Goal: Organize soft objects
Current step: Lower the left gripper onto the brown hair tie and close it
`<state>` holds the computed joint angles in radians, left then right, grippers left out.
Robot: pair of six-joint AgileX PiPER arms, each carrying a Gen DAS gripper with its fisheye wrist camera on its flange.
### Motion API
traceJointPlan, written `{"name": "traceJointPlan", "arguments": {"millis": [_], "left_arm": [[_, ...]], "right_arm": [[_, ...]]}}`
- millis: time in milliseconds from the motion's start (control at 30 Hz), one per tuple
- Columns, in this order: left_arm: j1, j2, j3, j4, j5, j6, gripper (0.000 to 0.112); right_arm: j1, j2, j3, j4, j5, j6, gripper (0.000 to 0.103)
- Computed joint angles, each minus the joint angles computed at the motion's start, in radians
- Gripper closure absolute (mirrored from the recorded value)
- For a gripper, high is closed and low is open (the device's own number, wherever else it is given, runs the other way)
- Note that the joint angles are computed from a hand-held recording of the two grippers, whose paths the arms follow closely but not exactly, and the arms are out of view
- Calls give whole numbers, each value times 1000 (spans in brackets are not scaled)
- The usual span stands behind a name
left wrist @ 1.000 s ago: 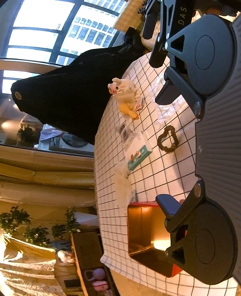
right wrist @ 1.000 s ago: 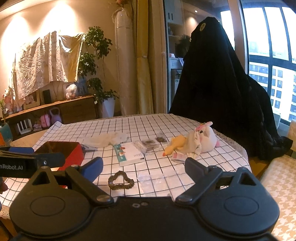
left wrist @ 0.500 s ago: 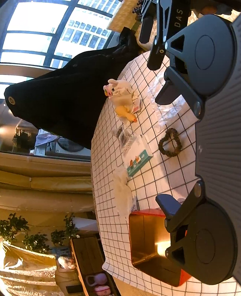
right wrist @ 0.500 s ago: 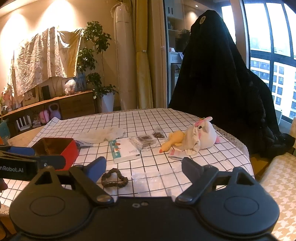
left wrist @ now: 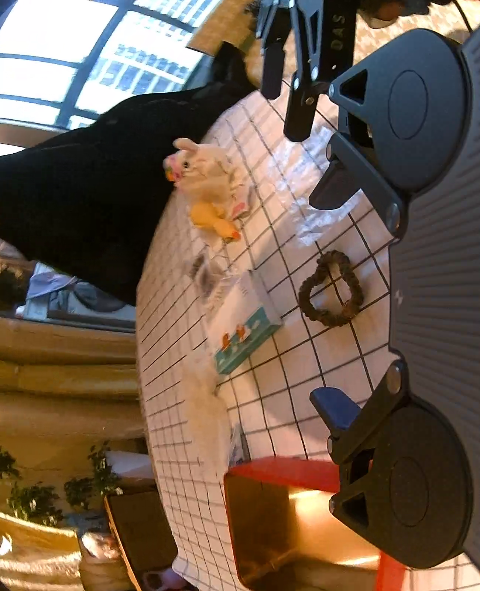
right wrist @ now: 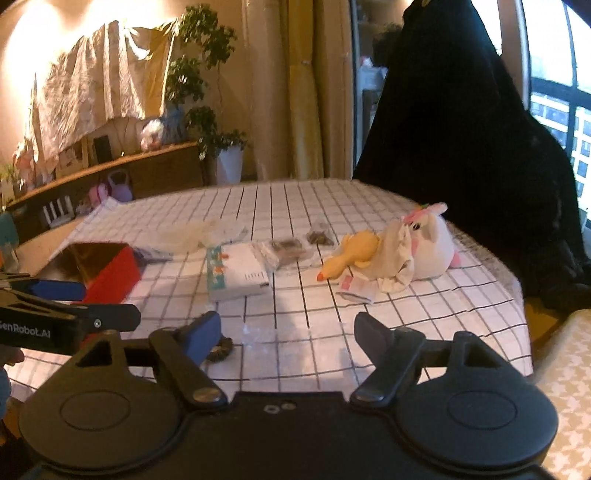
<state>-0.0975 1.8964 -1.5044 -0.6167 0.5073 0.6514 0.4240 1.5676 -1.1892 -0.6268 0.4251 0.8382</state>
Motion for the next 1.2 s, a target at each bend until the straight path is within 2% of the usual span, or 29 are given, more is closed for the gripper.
{"name": "traceJointPlan", "arguments": {"millis": [133,267,367,433,533,667,833,1000,1067,1200], "left_arm": [[-32,84,-60,59,0,-40,10],[-54,157,-127,123,19,-90,10],[-71,198,-166,163,25,-105,15],[-78,227,-201,200,38,-142,15],[-82,262,-241,232,52,-180,18],[-88,283,-268,261,65,-206,18],[-95,298,-280,287,58,-223,19],[-105,291,-263,302,27,-207,33],[-108,286,-251,304,10,-197,45],[-105,283,-250,295,4,-191,59]], "right_arm": [[-58,94,-61,183,-1,-221,29],[-86,169,-109,221,15,-291,28],[-111,206,-132,260,23,-347,22],[-130,220,-139,292,24,-392,12],[-158,246,-156,266,34,-390,7],[-208,275,-163,305,31,-434,6],[-238,299,-168,439,19,-565,5],[-212,299,-155,504,-2,-646,5],[-200,297,-151,511,-8,-664,6],[-182,292,-147,524,-19,-693,17]]}}
